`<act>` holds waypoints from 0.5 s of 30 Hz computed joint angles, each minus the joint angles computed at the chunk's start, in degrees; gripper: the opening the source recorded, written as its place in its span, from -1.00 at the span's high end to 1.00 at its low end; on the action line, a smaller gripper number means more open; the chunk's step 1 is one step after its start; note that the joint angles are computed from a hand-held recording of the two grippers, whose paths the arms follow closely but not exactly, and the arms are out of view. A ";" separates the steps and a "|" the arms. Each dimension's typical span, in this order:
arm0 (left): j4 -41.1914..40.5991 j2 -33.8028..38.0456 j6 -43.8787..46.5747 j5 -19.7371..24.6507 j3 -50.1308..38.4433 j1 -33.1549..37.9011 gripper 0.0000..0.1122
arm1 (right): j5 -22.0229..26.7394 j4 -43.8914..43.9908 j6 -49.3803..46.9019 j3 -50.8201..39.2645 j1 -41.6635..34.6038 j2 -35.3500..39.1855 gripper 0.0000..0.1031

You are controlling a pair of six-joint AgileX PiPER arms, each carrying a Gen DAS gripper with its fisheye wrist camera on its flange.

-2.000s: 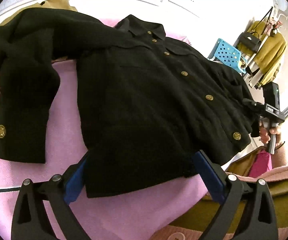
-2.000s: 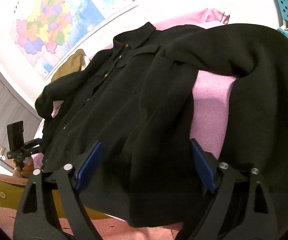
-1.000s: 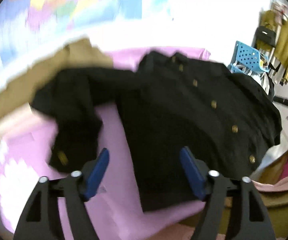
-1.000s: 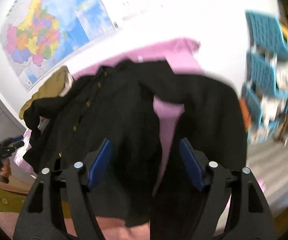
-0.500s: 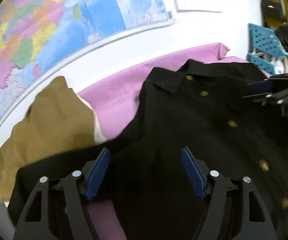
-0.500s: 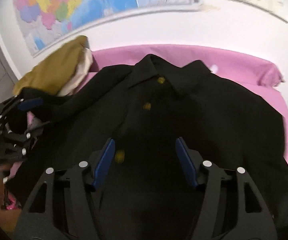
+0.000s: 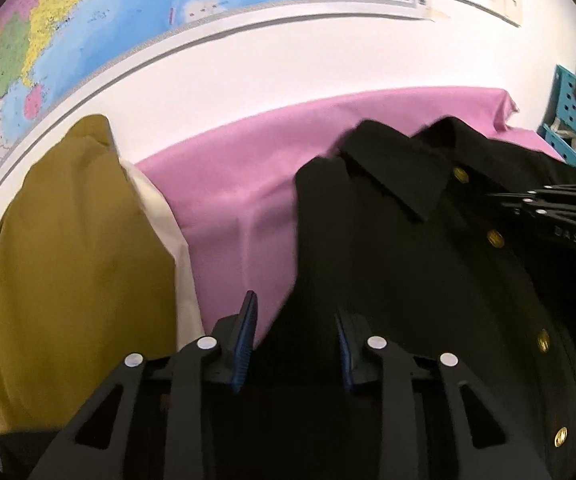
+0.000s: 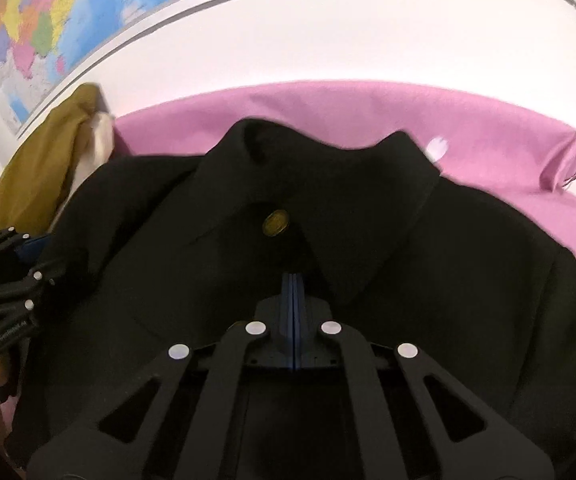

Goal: Fold large clothes

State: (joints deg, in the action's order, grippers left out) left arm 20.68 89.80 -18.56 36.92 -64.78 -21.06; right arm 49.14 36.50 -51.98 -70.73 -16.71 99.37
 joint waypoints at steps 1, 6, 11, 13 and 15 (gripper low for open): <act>-1.01 0.60 0.96 0.10 -0.95 0.57 0.47 | 1.73 0.70 0.55 -2.07 -0.62 1.29 0.99; -4.62 2.37 4.34 -0.27 -4.25 3.47 0.46 | 6.35 -0.53 4.62 -7.28 -0.75 4.59 0.87; -7.55 1.67 8.78 -2.59 -2.86 3.60 0.20 | 2.29 0.65 0.23 -2.35 1.33 1.86 0.03; -9.03 2.75 9.94 -2.46 -3.57 3.71 0.17 | -5.23 -3.53 2.65 0.01 5.35 1.14 0.12; -11.91 3.63 11.95 -2.07 -4.22 4.28 0.17 | -11.72 -6.92 3.91 2.16 8.73 0.18 0.21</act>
